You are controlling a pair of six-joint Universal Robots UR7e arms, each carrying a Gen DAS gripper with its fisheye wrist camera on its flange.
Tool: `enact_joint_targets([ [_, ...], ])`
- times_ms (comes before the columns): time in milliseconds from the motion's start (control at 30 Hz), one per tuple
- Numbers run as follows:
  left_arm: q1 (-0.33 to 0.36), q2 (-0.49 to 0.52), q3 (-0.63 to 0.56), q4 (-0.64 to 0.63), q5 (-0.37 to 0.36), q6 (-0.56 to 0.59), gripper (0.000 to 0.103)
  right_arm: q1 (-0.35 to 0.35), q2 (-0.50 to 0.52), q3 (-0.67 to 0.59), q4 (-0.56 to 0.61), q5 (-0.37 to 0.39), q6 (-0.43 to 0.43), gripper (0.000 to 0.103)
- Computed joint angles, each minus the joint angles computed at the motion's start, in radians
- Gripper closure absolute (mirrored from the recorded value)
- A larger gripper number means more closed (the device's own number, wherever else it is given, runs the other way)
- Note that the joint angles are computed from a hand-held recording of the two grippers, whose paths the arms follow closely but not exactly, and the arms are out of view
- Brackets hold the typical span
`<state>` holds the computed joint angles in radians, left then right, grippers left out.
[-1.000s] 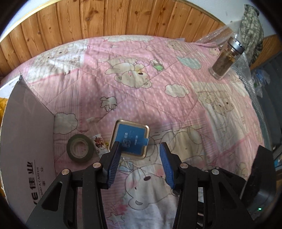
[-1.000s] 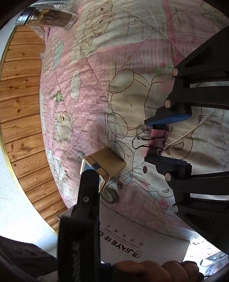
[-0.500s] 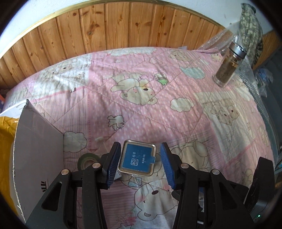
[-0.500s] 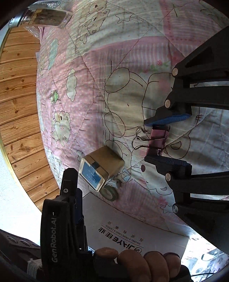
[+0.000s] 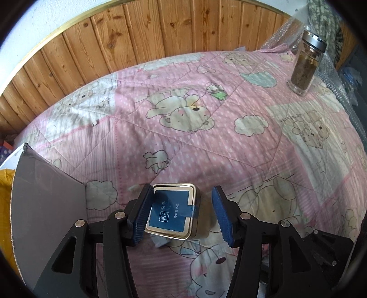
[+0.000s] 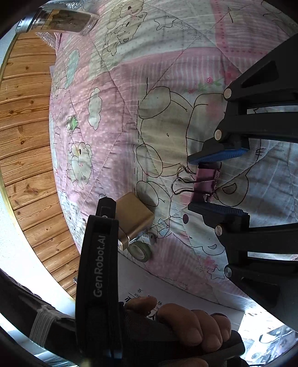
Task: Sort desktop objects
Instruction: 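Grasp the blue-lidded tin with the left tool while the right tool grasps the pink binder clip, then carry the tin and binder clip over the cardboard box with both tools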
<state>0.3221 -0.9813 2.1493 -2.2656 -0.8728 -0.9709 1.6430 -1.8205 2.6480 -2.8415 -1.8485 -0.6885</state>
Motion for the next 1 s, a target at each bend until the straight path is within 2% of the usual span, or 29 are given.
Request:
enact_joint_targets([
  [133, 0.017, -0.032, 0.035, -0.045, -0.015, -0.030, 0.046, -0.003, 0.050, -0.008, -0.047, 0.001, -0.007, 0.068],
  [300, 0.016, -0.034, 0.037, -0.048, -0.019, -0.046, 0.046, -0.003, 0.063, -0.016, -0.048, 0.005, 0.000, 0.068],
  [333, 0.019, -0.040, 0.042, -0.065, -0.032, -0.049, 0.047, -0.004, 0.066, -0.019, -0.046, 0.007, 0.001, 0.068],
  [467, 0.022, -0.046, 0.057, -0.089, -0.079, -0.096, 0.039, -0.011, 0.059, -0.019, -0.038, 0.017, -0.004, 0.068],
  [600, 0.014, -0.076, 0.085, -0.155, -0.119, -0.121, 0.039, -0.014, 0.048, -0.014, -0.029, 0.023, -0.005, 0.068],
  [667, 0.007, -0.095, 0.100, -0.178, -0.110, -0.147, 0.039, -0.013, 0.042, -0.012, -0.024, 0.025, -0.004, 0.068],
  [767, 0.021, -0.069, 0.084, -0.146, -0.129, -0.123, 0.038, -0.011, 0.046, -0.012, -0.029, 0.024, -0.004, 0.068],
  [867, 0.018, -0.061, 0.084, -0.149, -0.117, -0.140, 0.038, -0.017, 0.041, -0.011, -0.023, 0.031, -0.007, 0.068],
  [1000, 0.009, -0.057, 0.086, -0.214, -0.118, -0.151, 0.039, -0.015, 0.047, -0.012, -0.029, 0.027, -0.008, 0.068],
])
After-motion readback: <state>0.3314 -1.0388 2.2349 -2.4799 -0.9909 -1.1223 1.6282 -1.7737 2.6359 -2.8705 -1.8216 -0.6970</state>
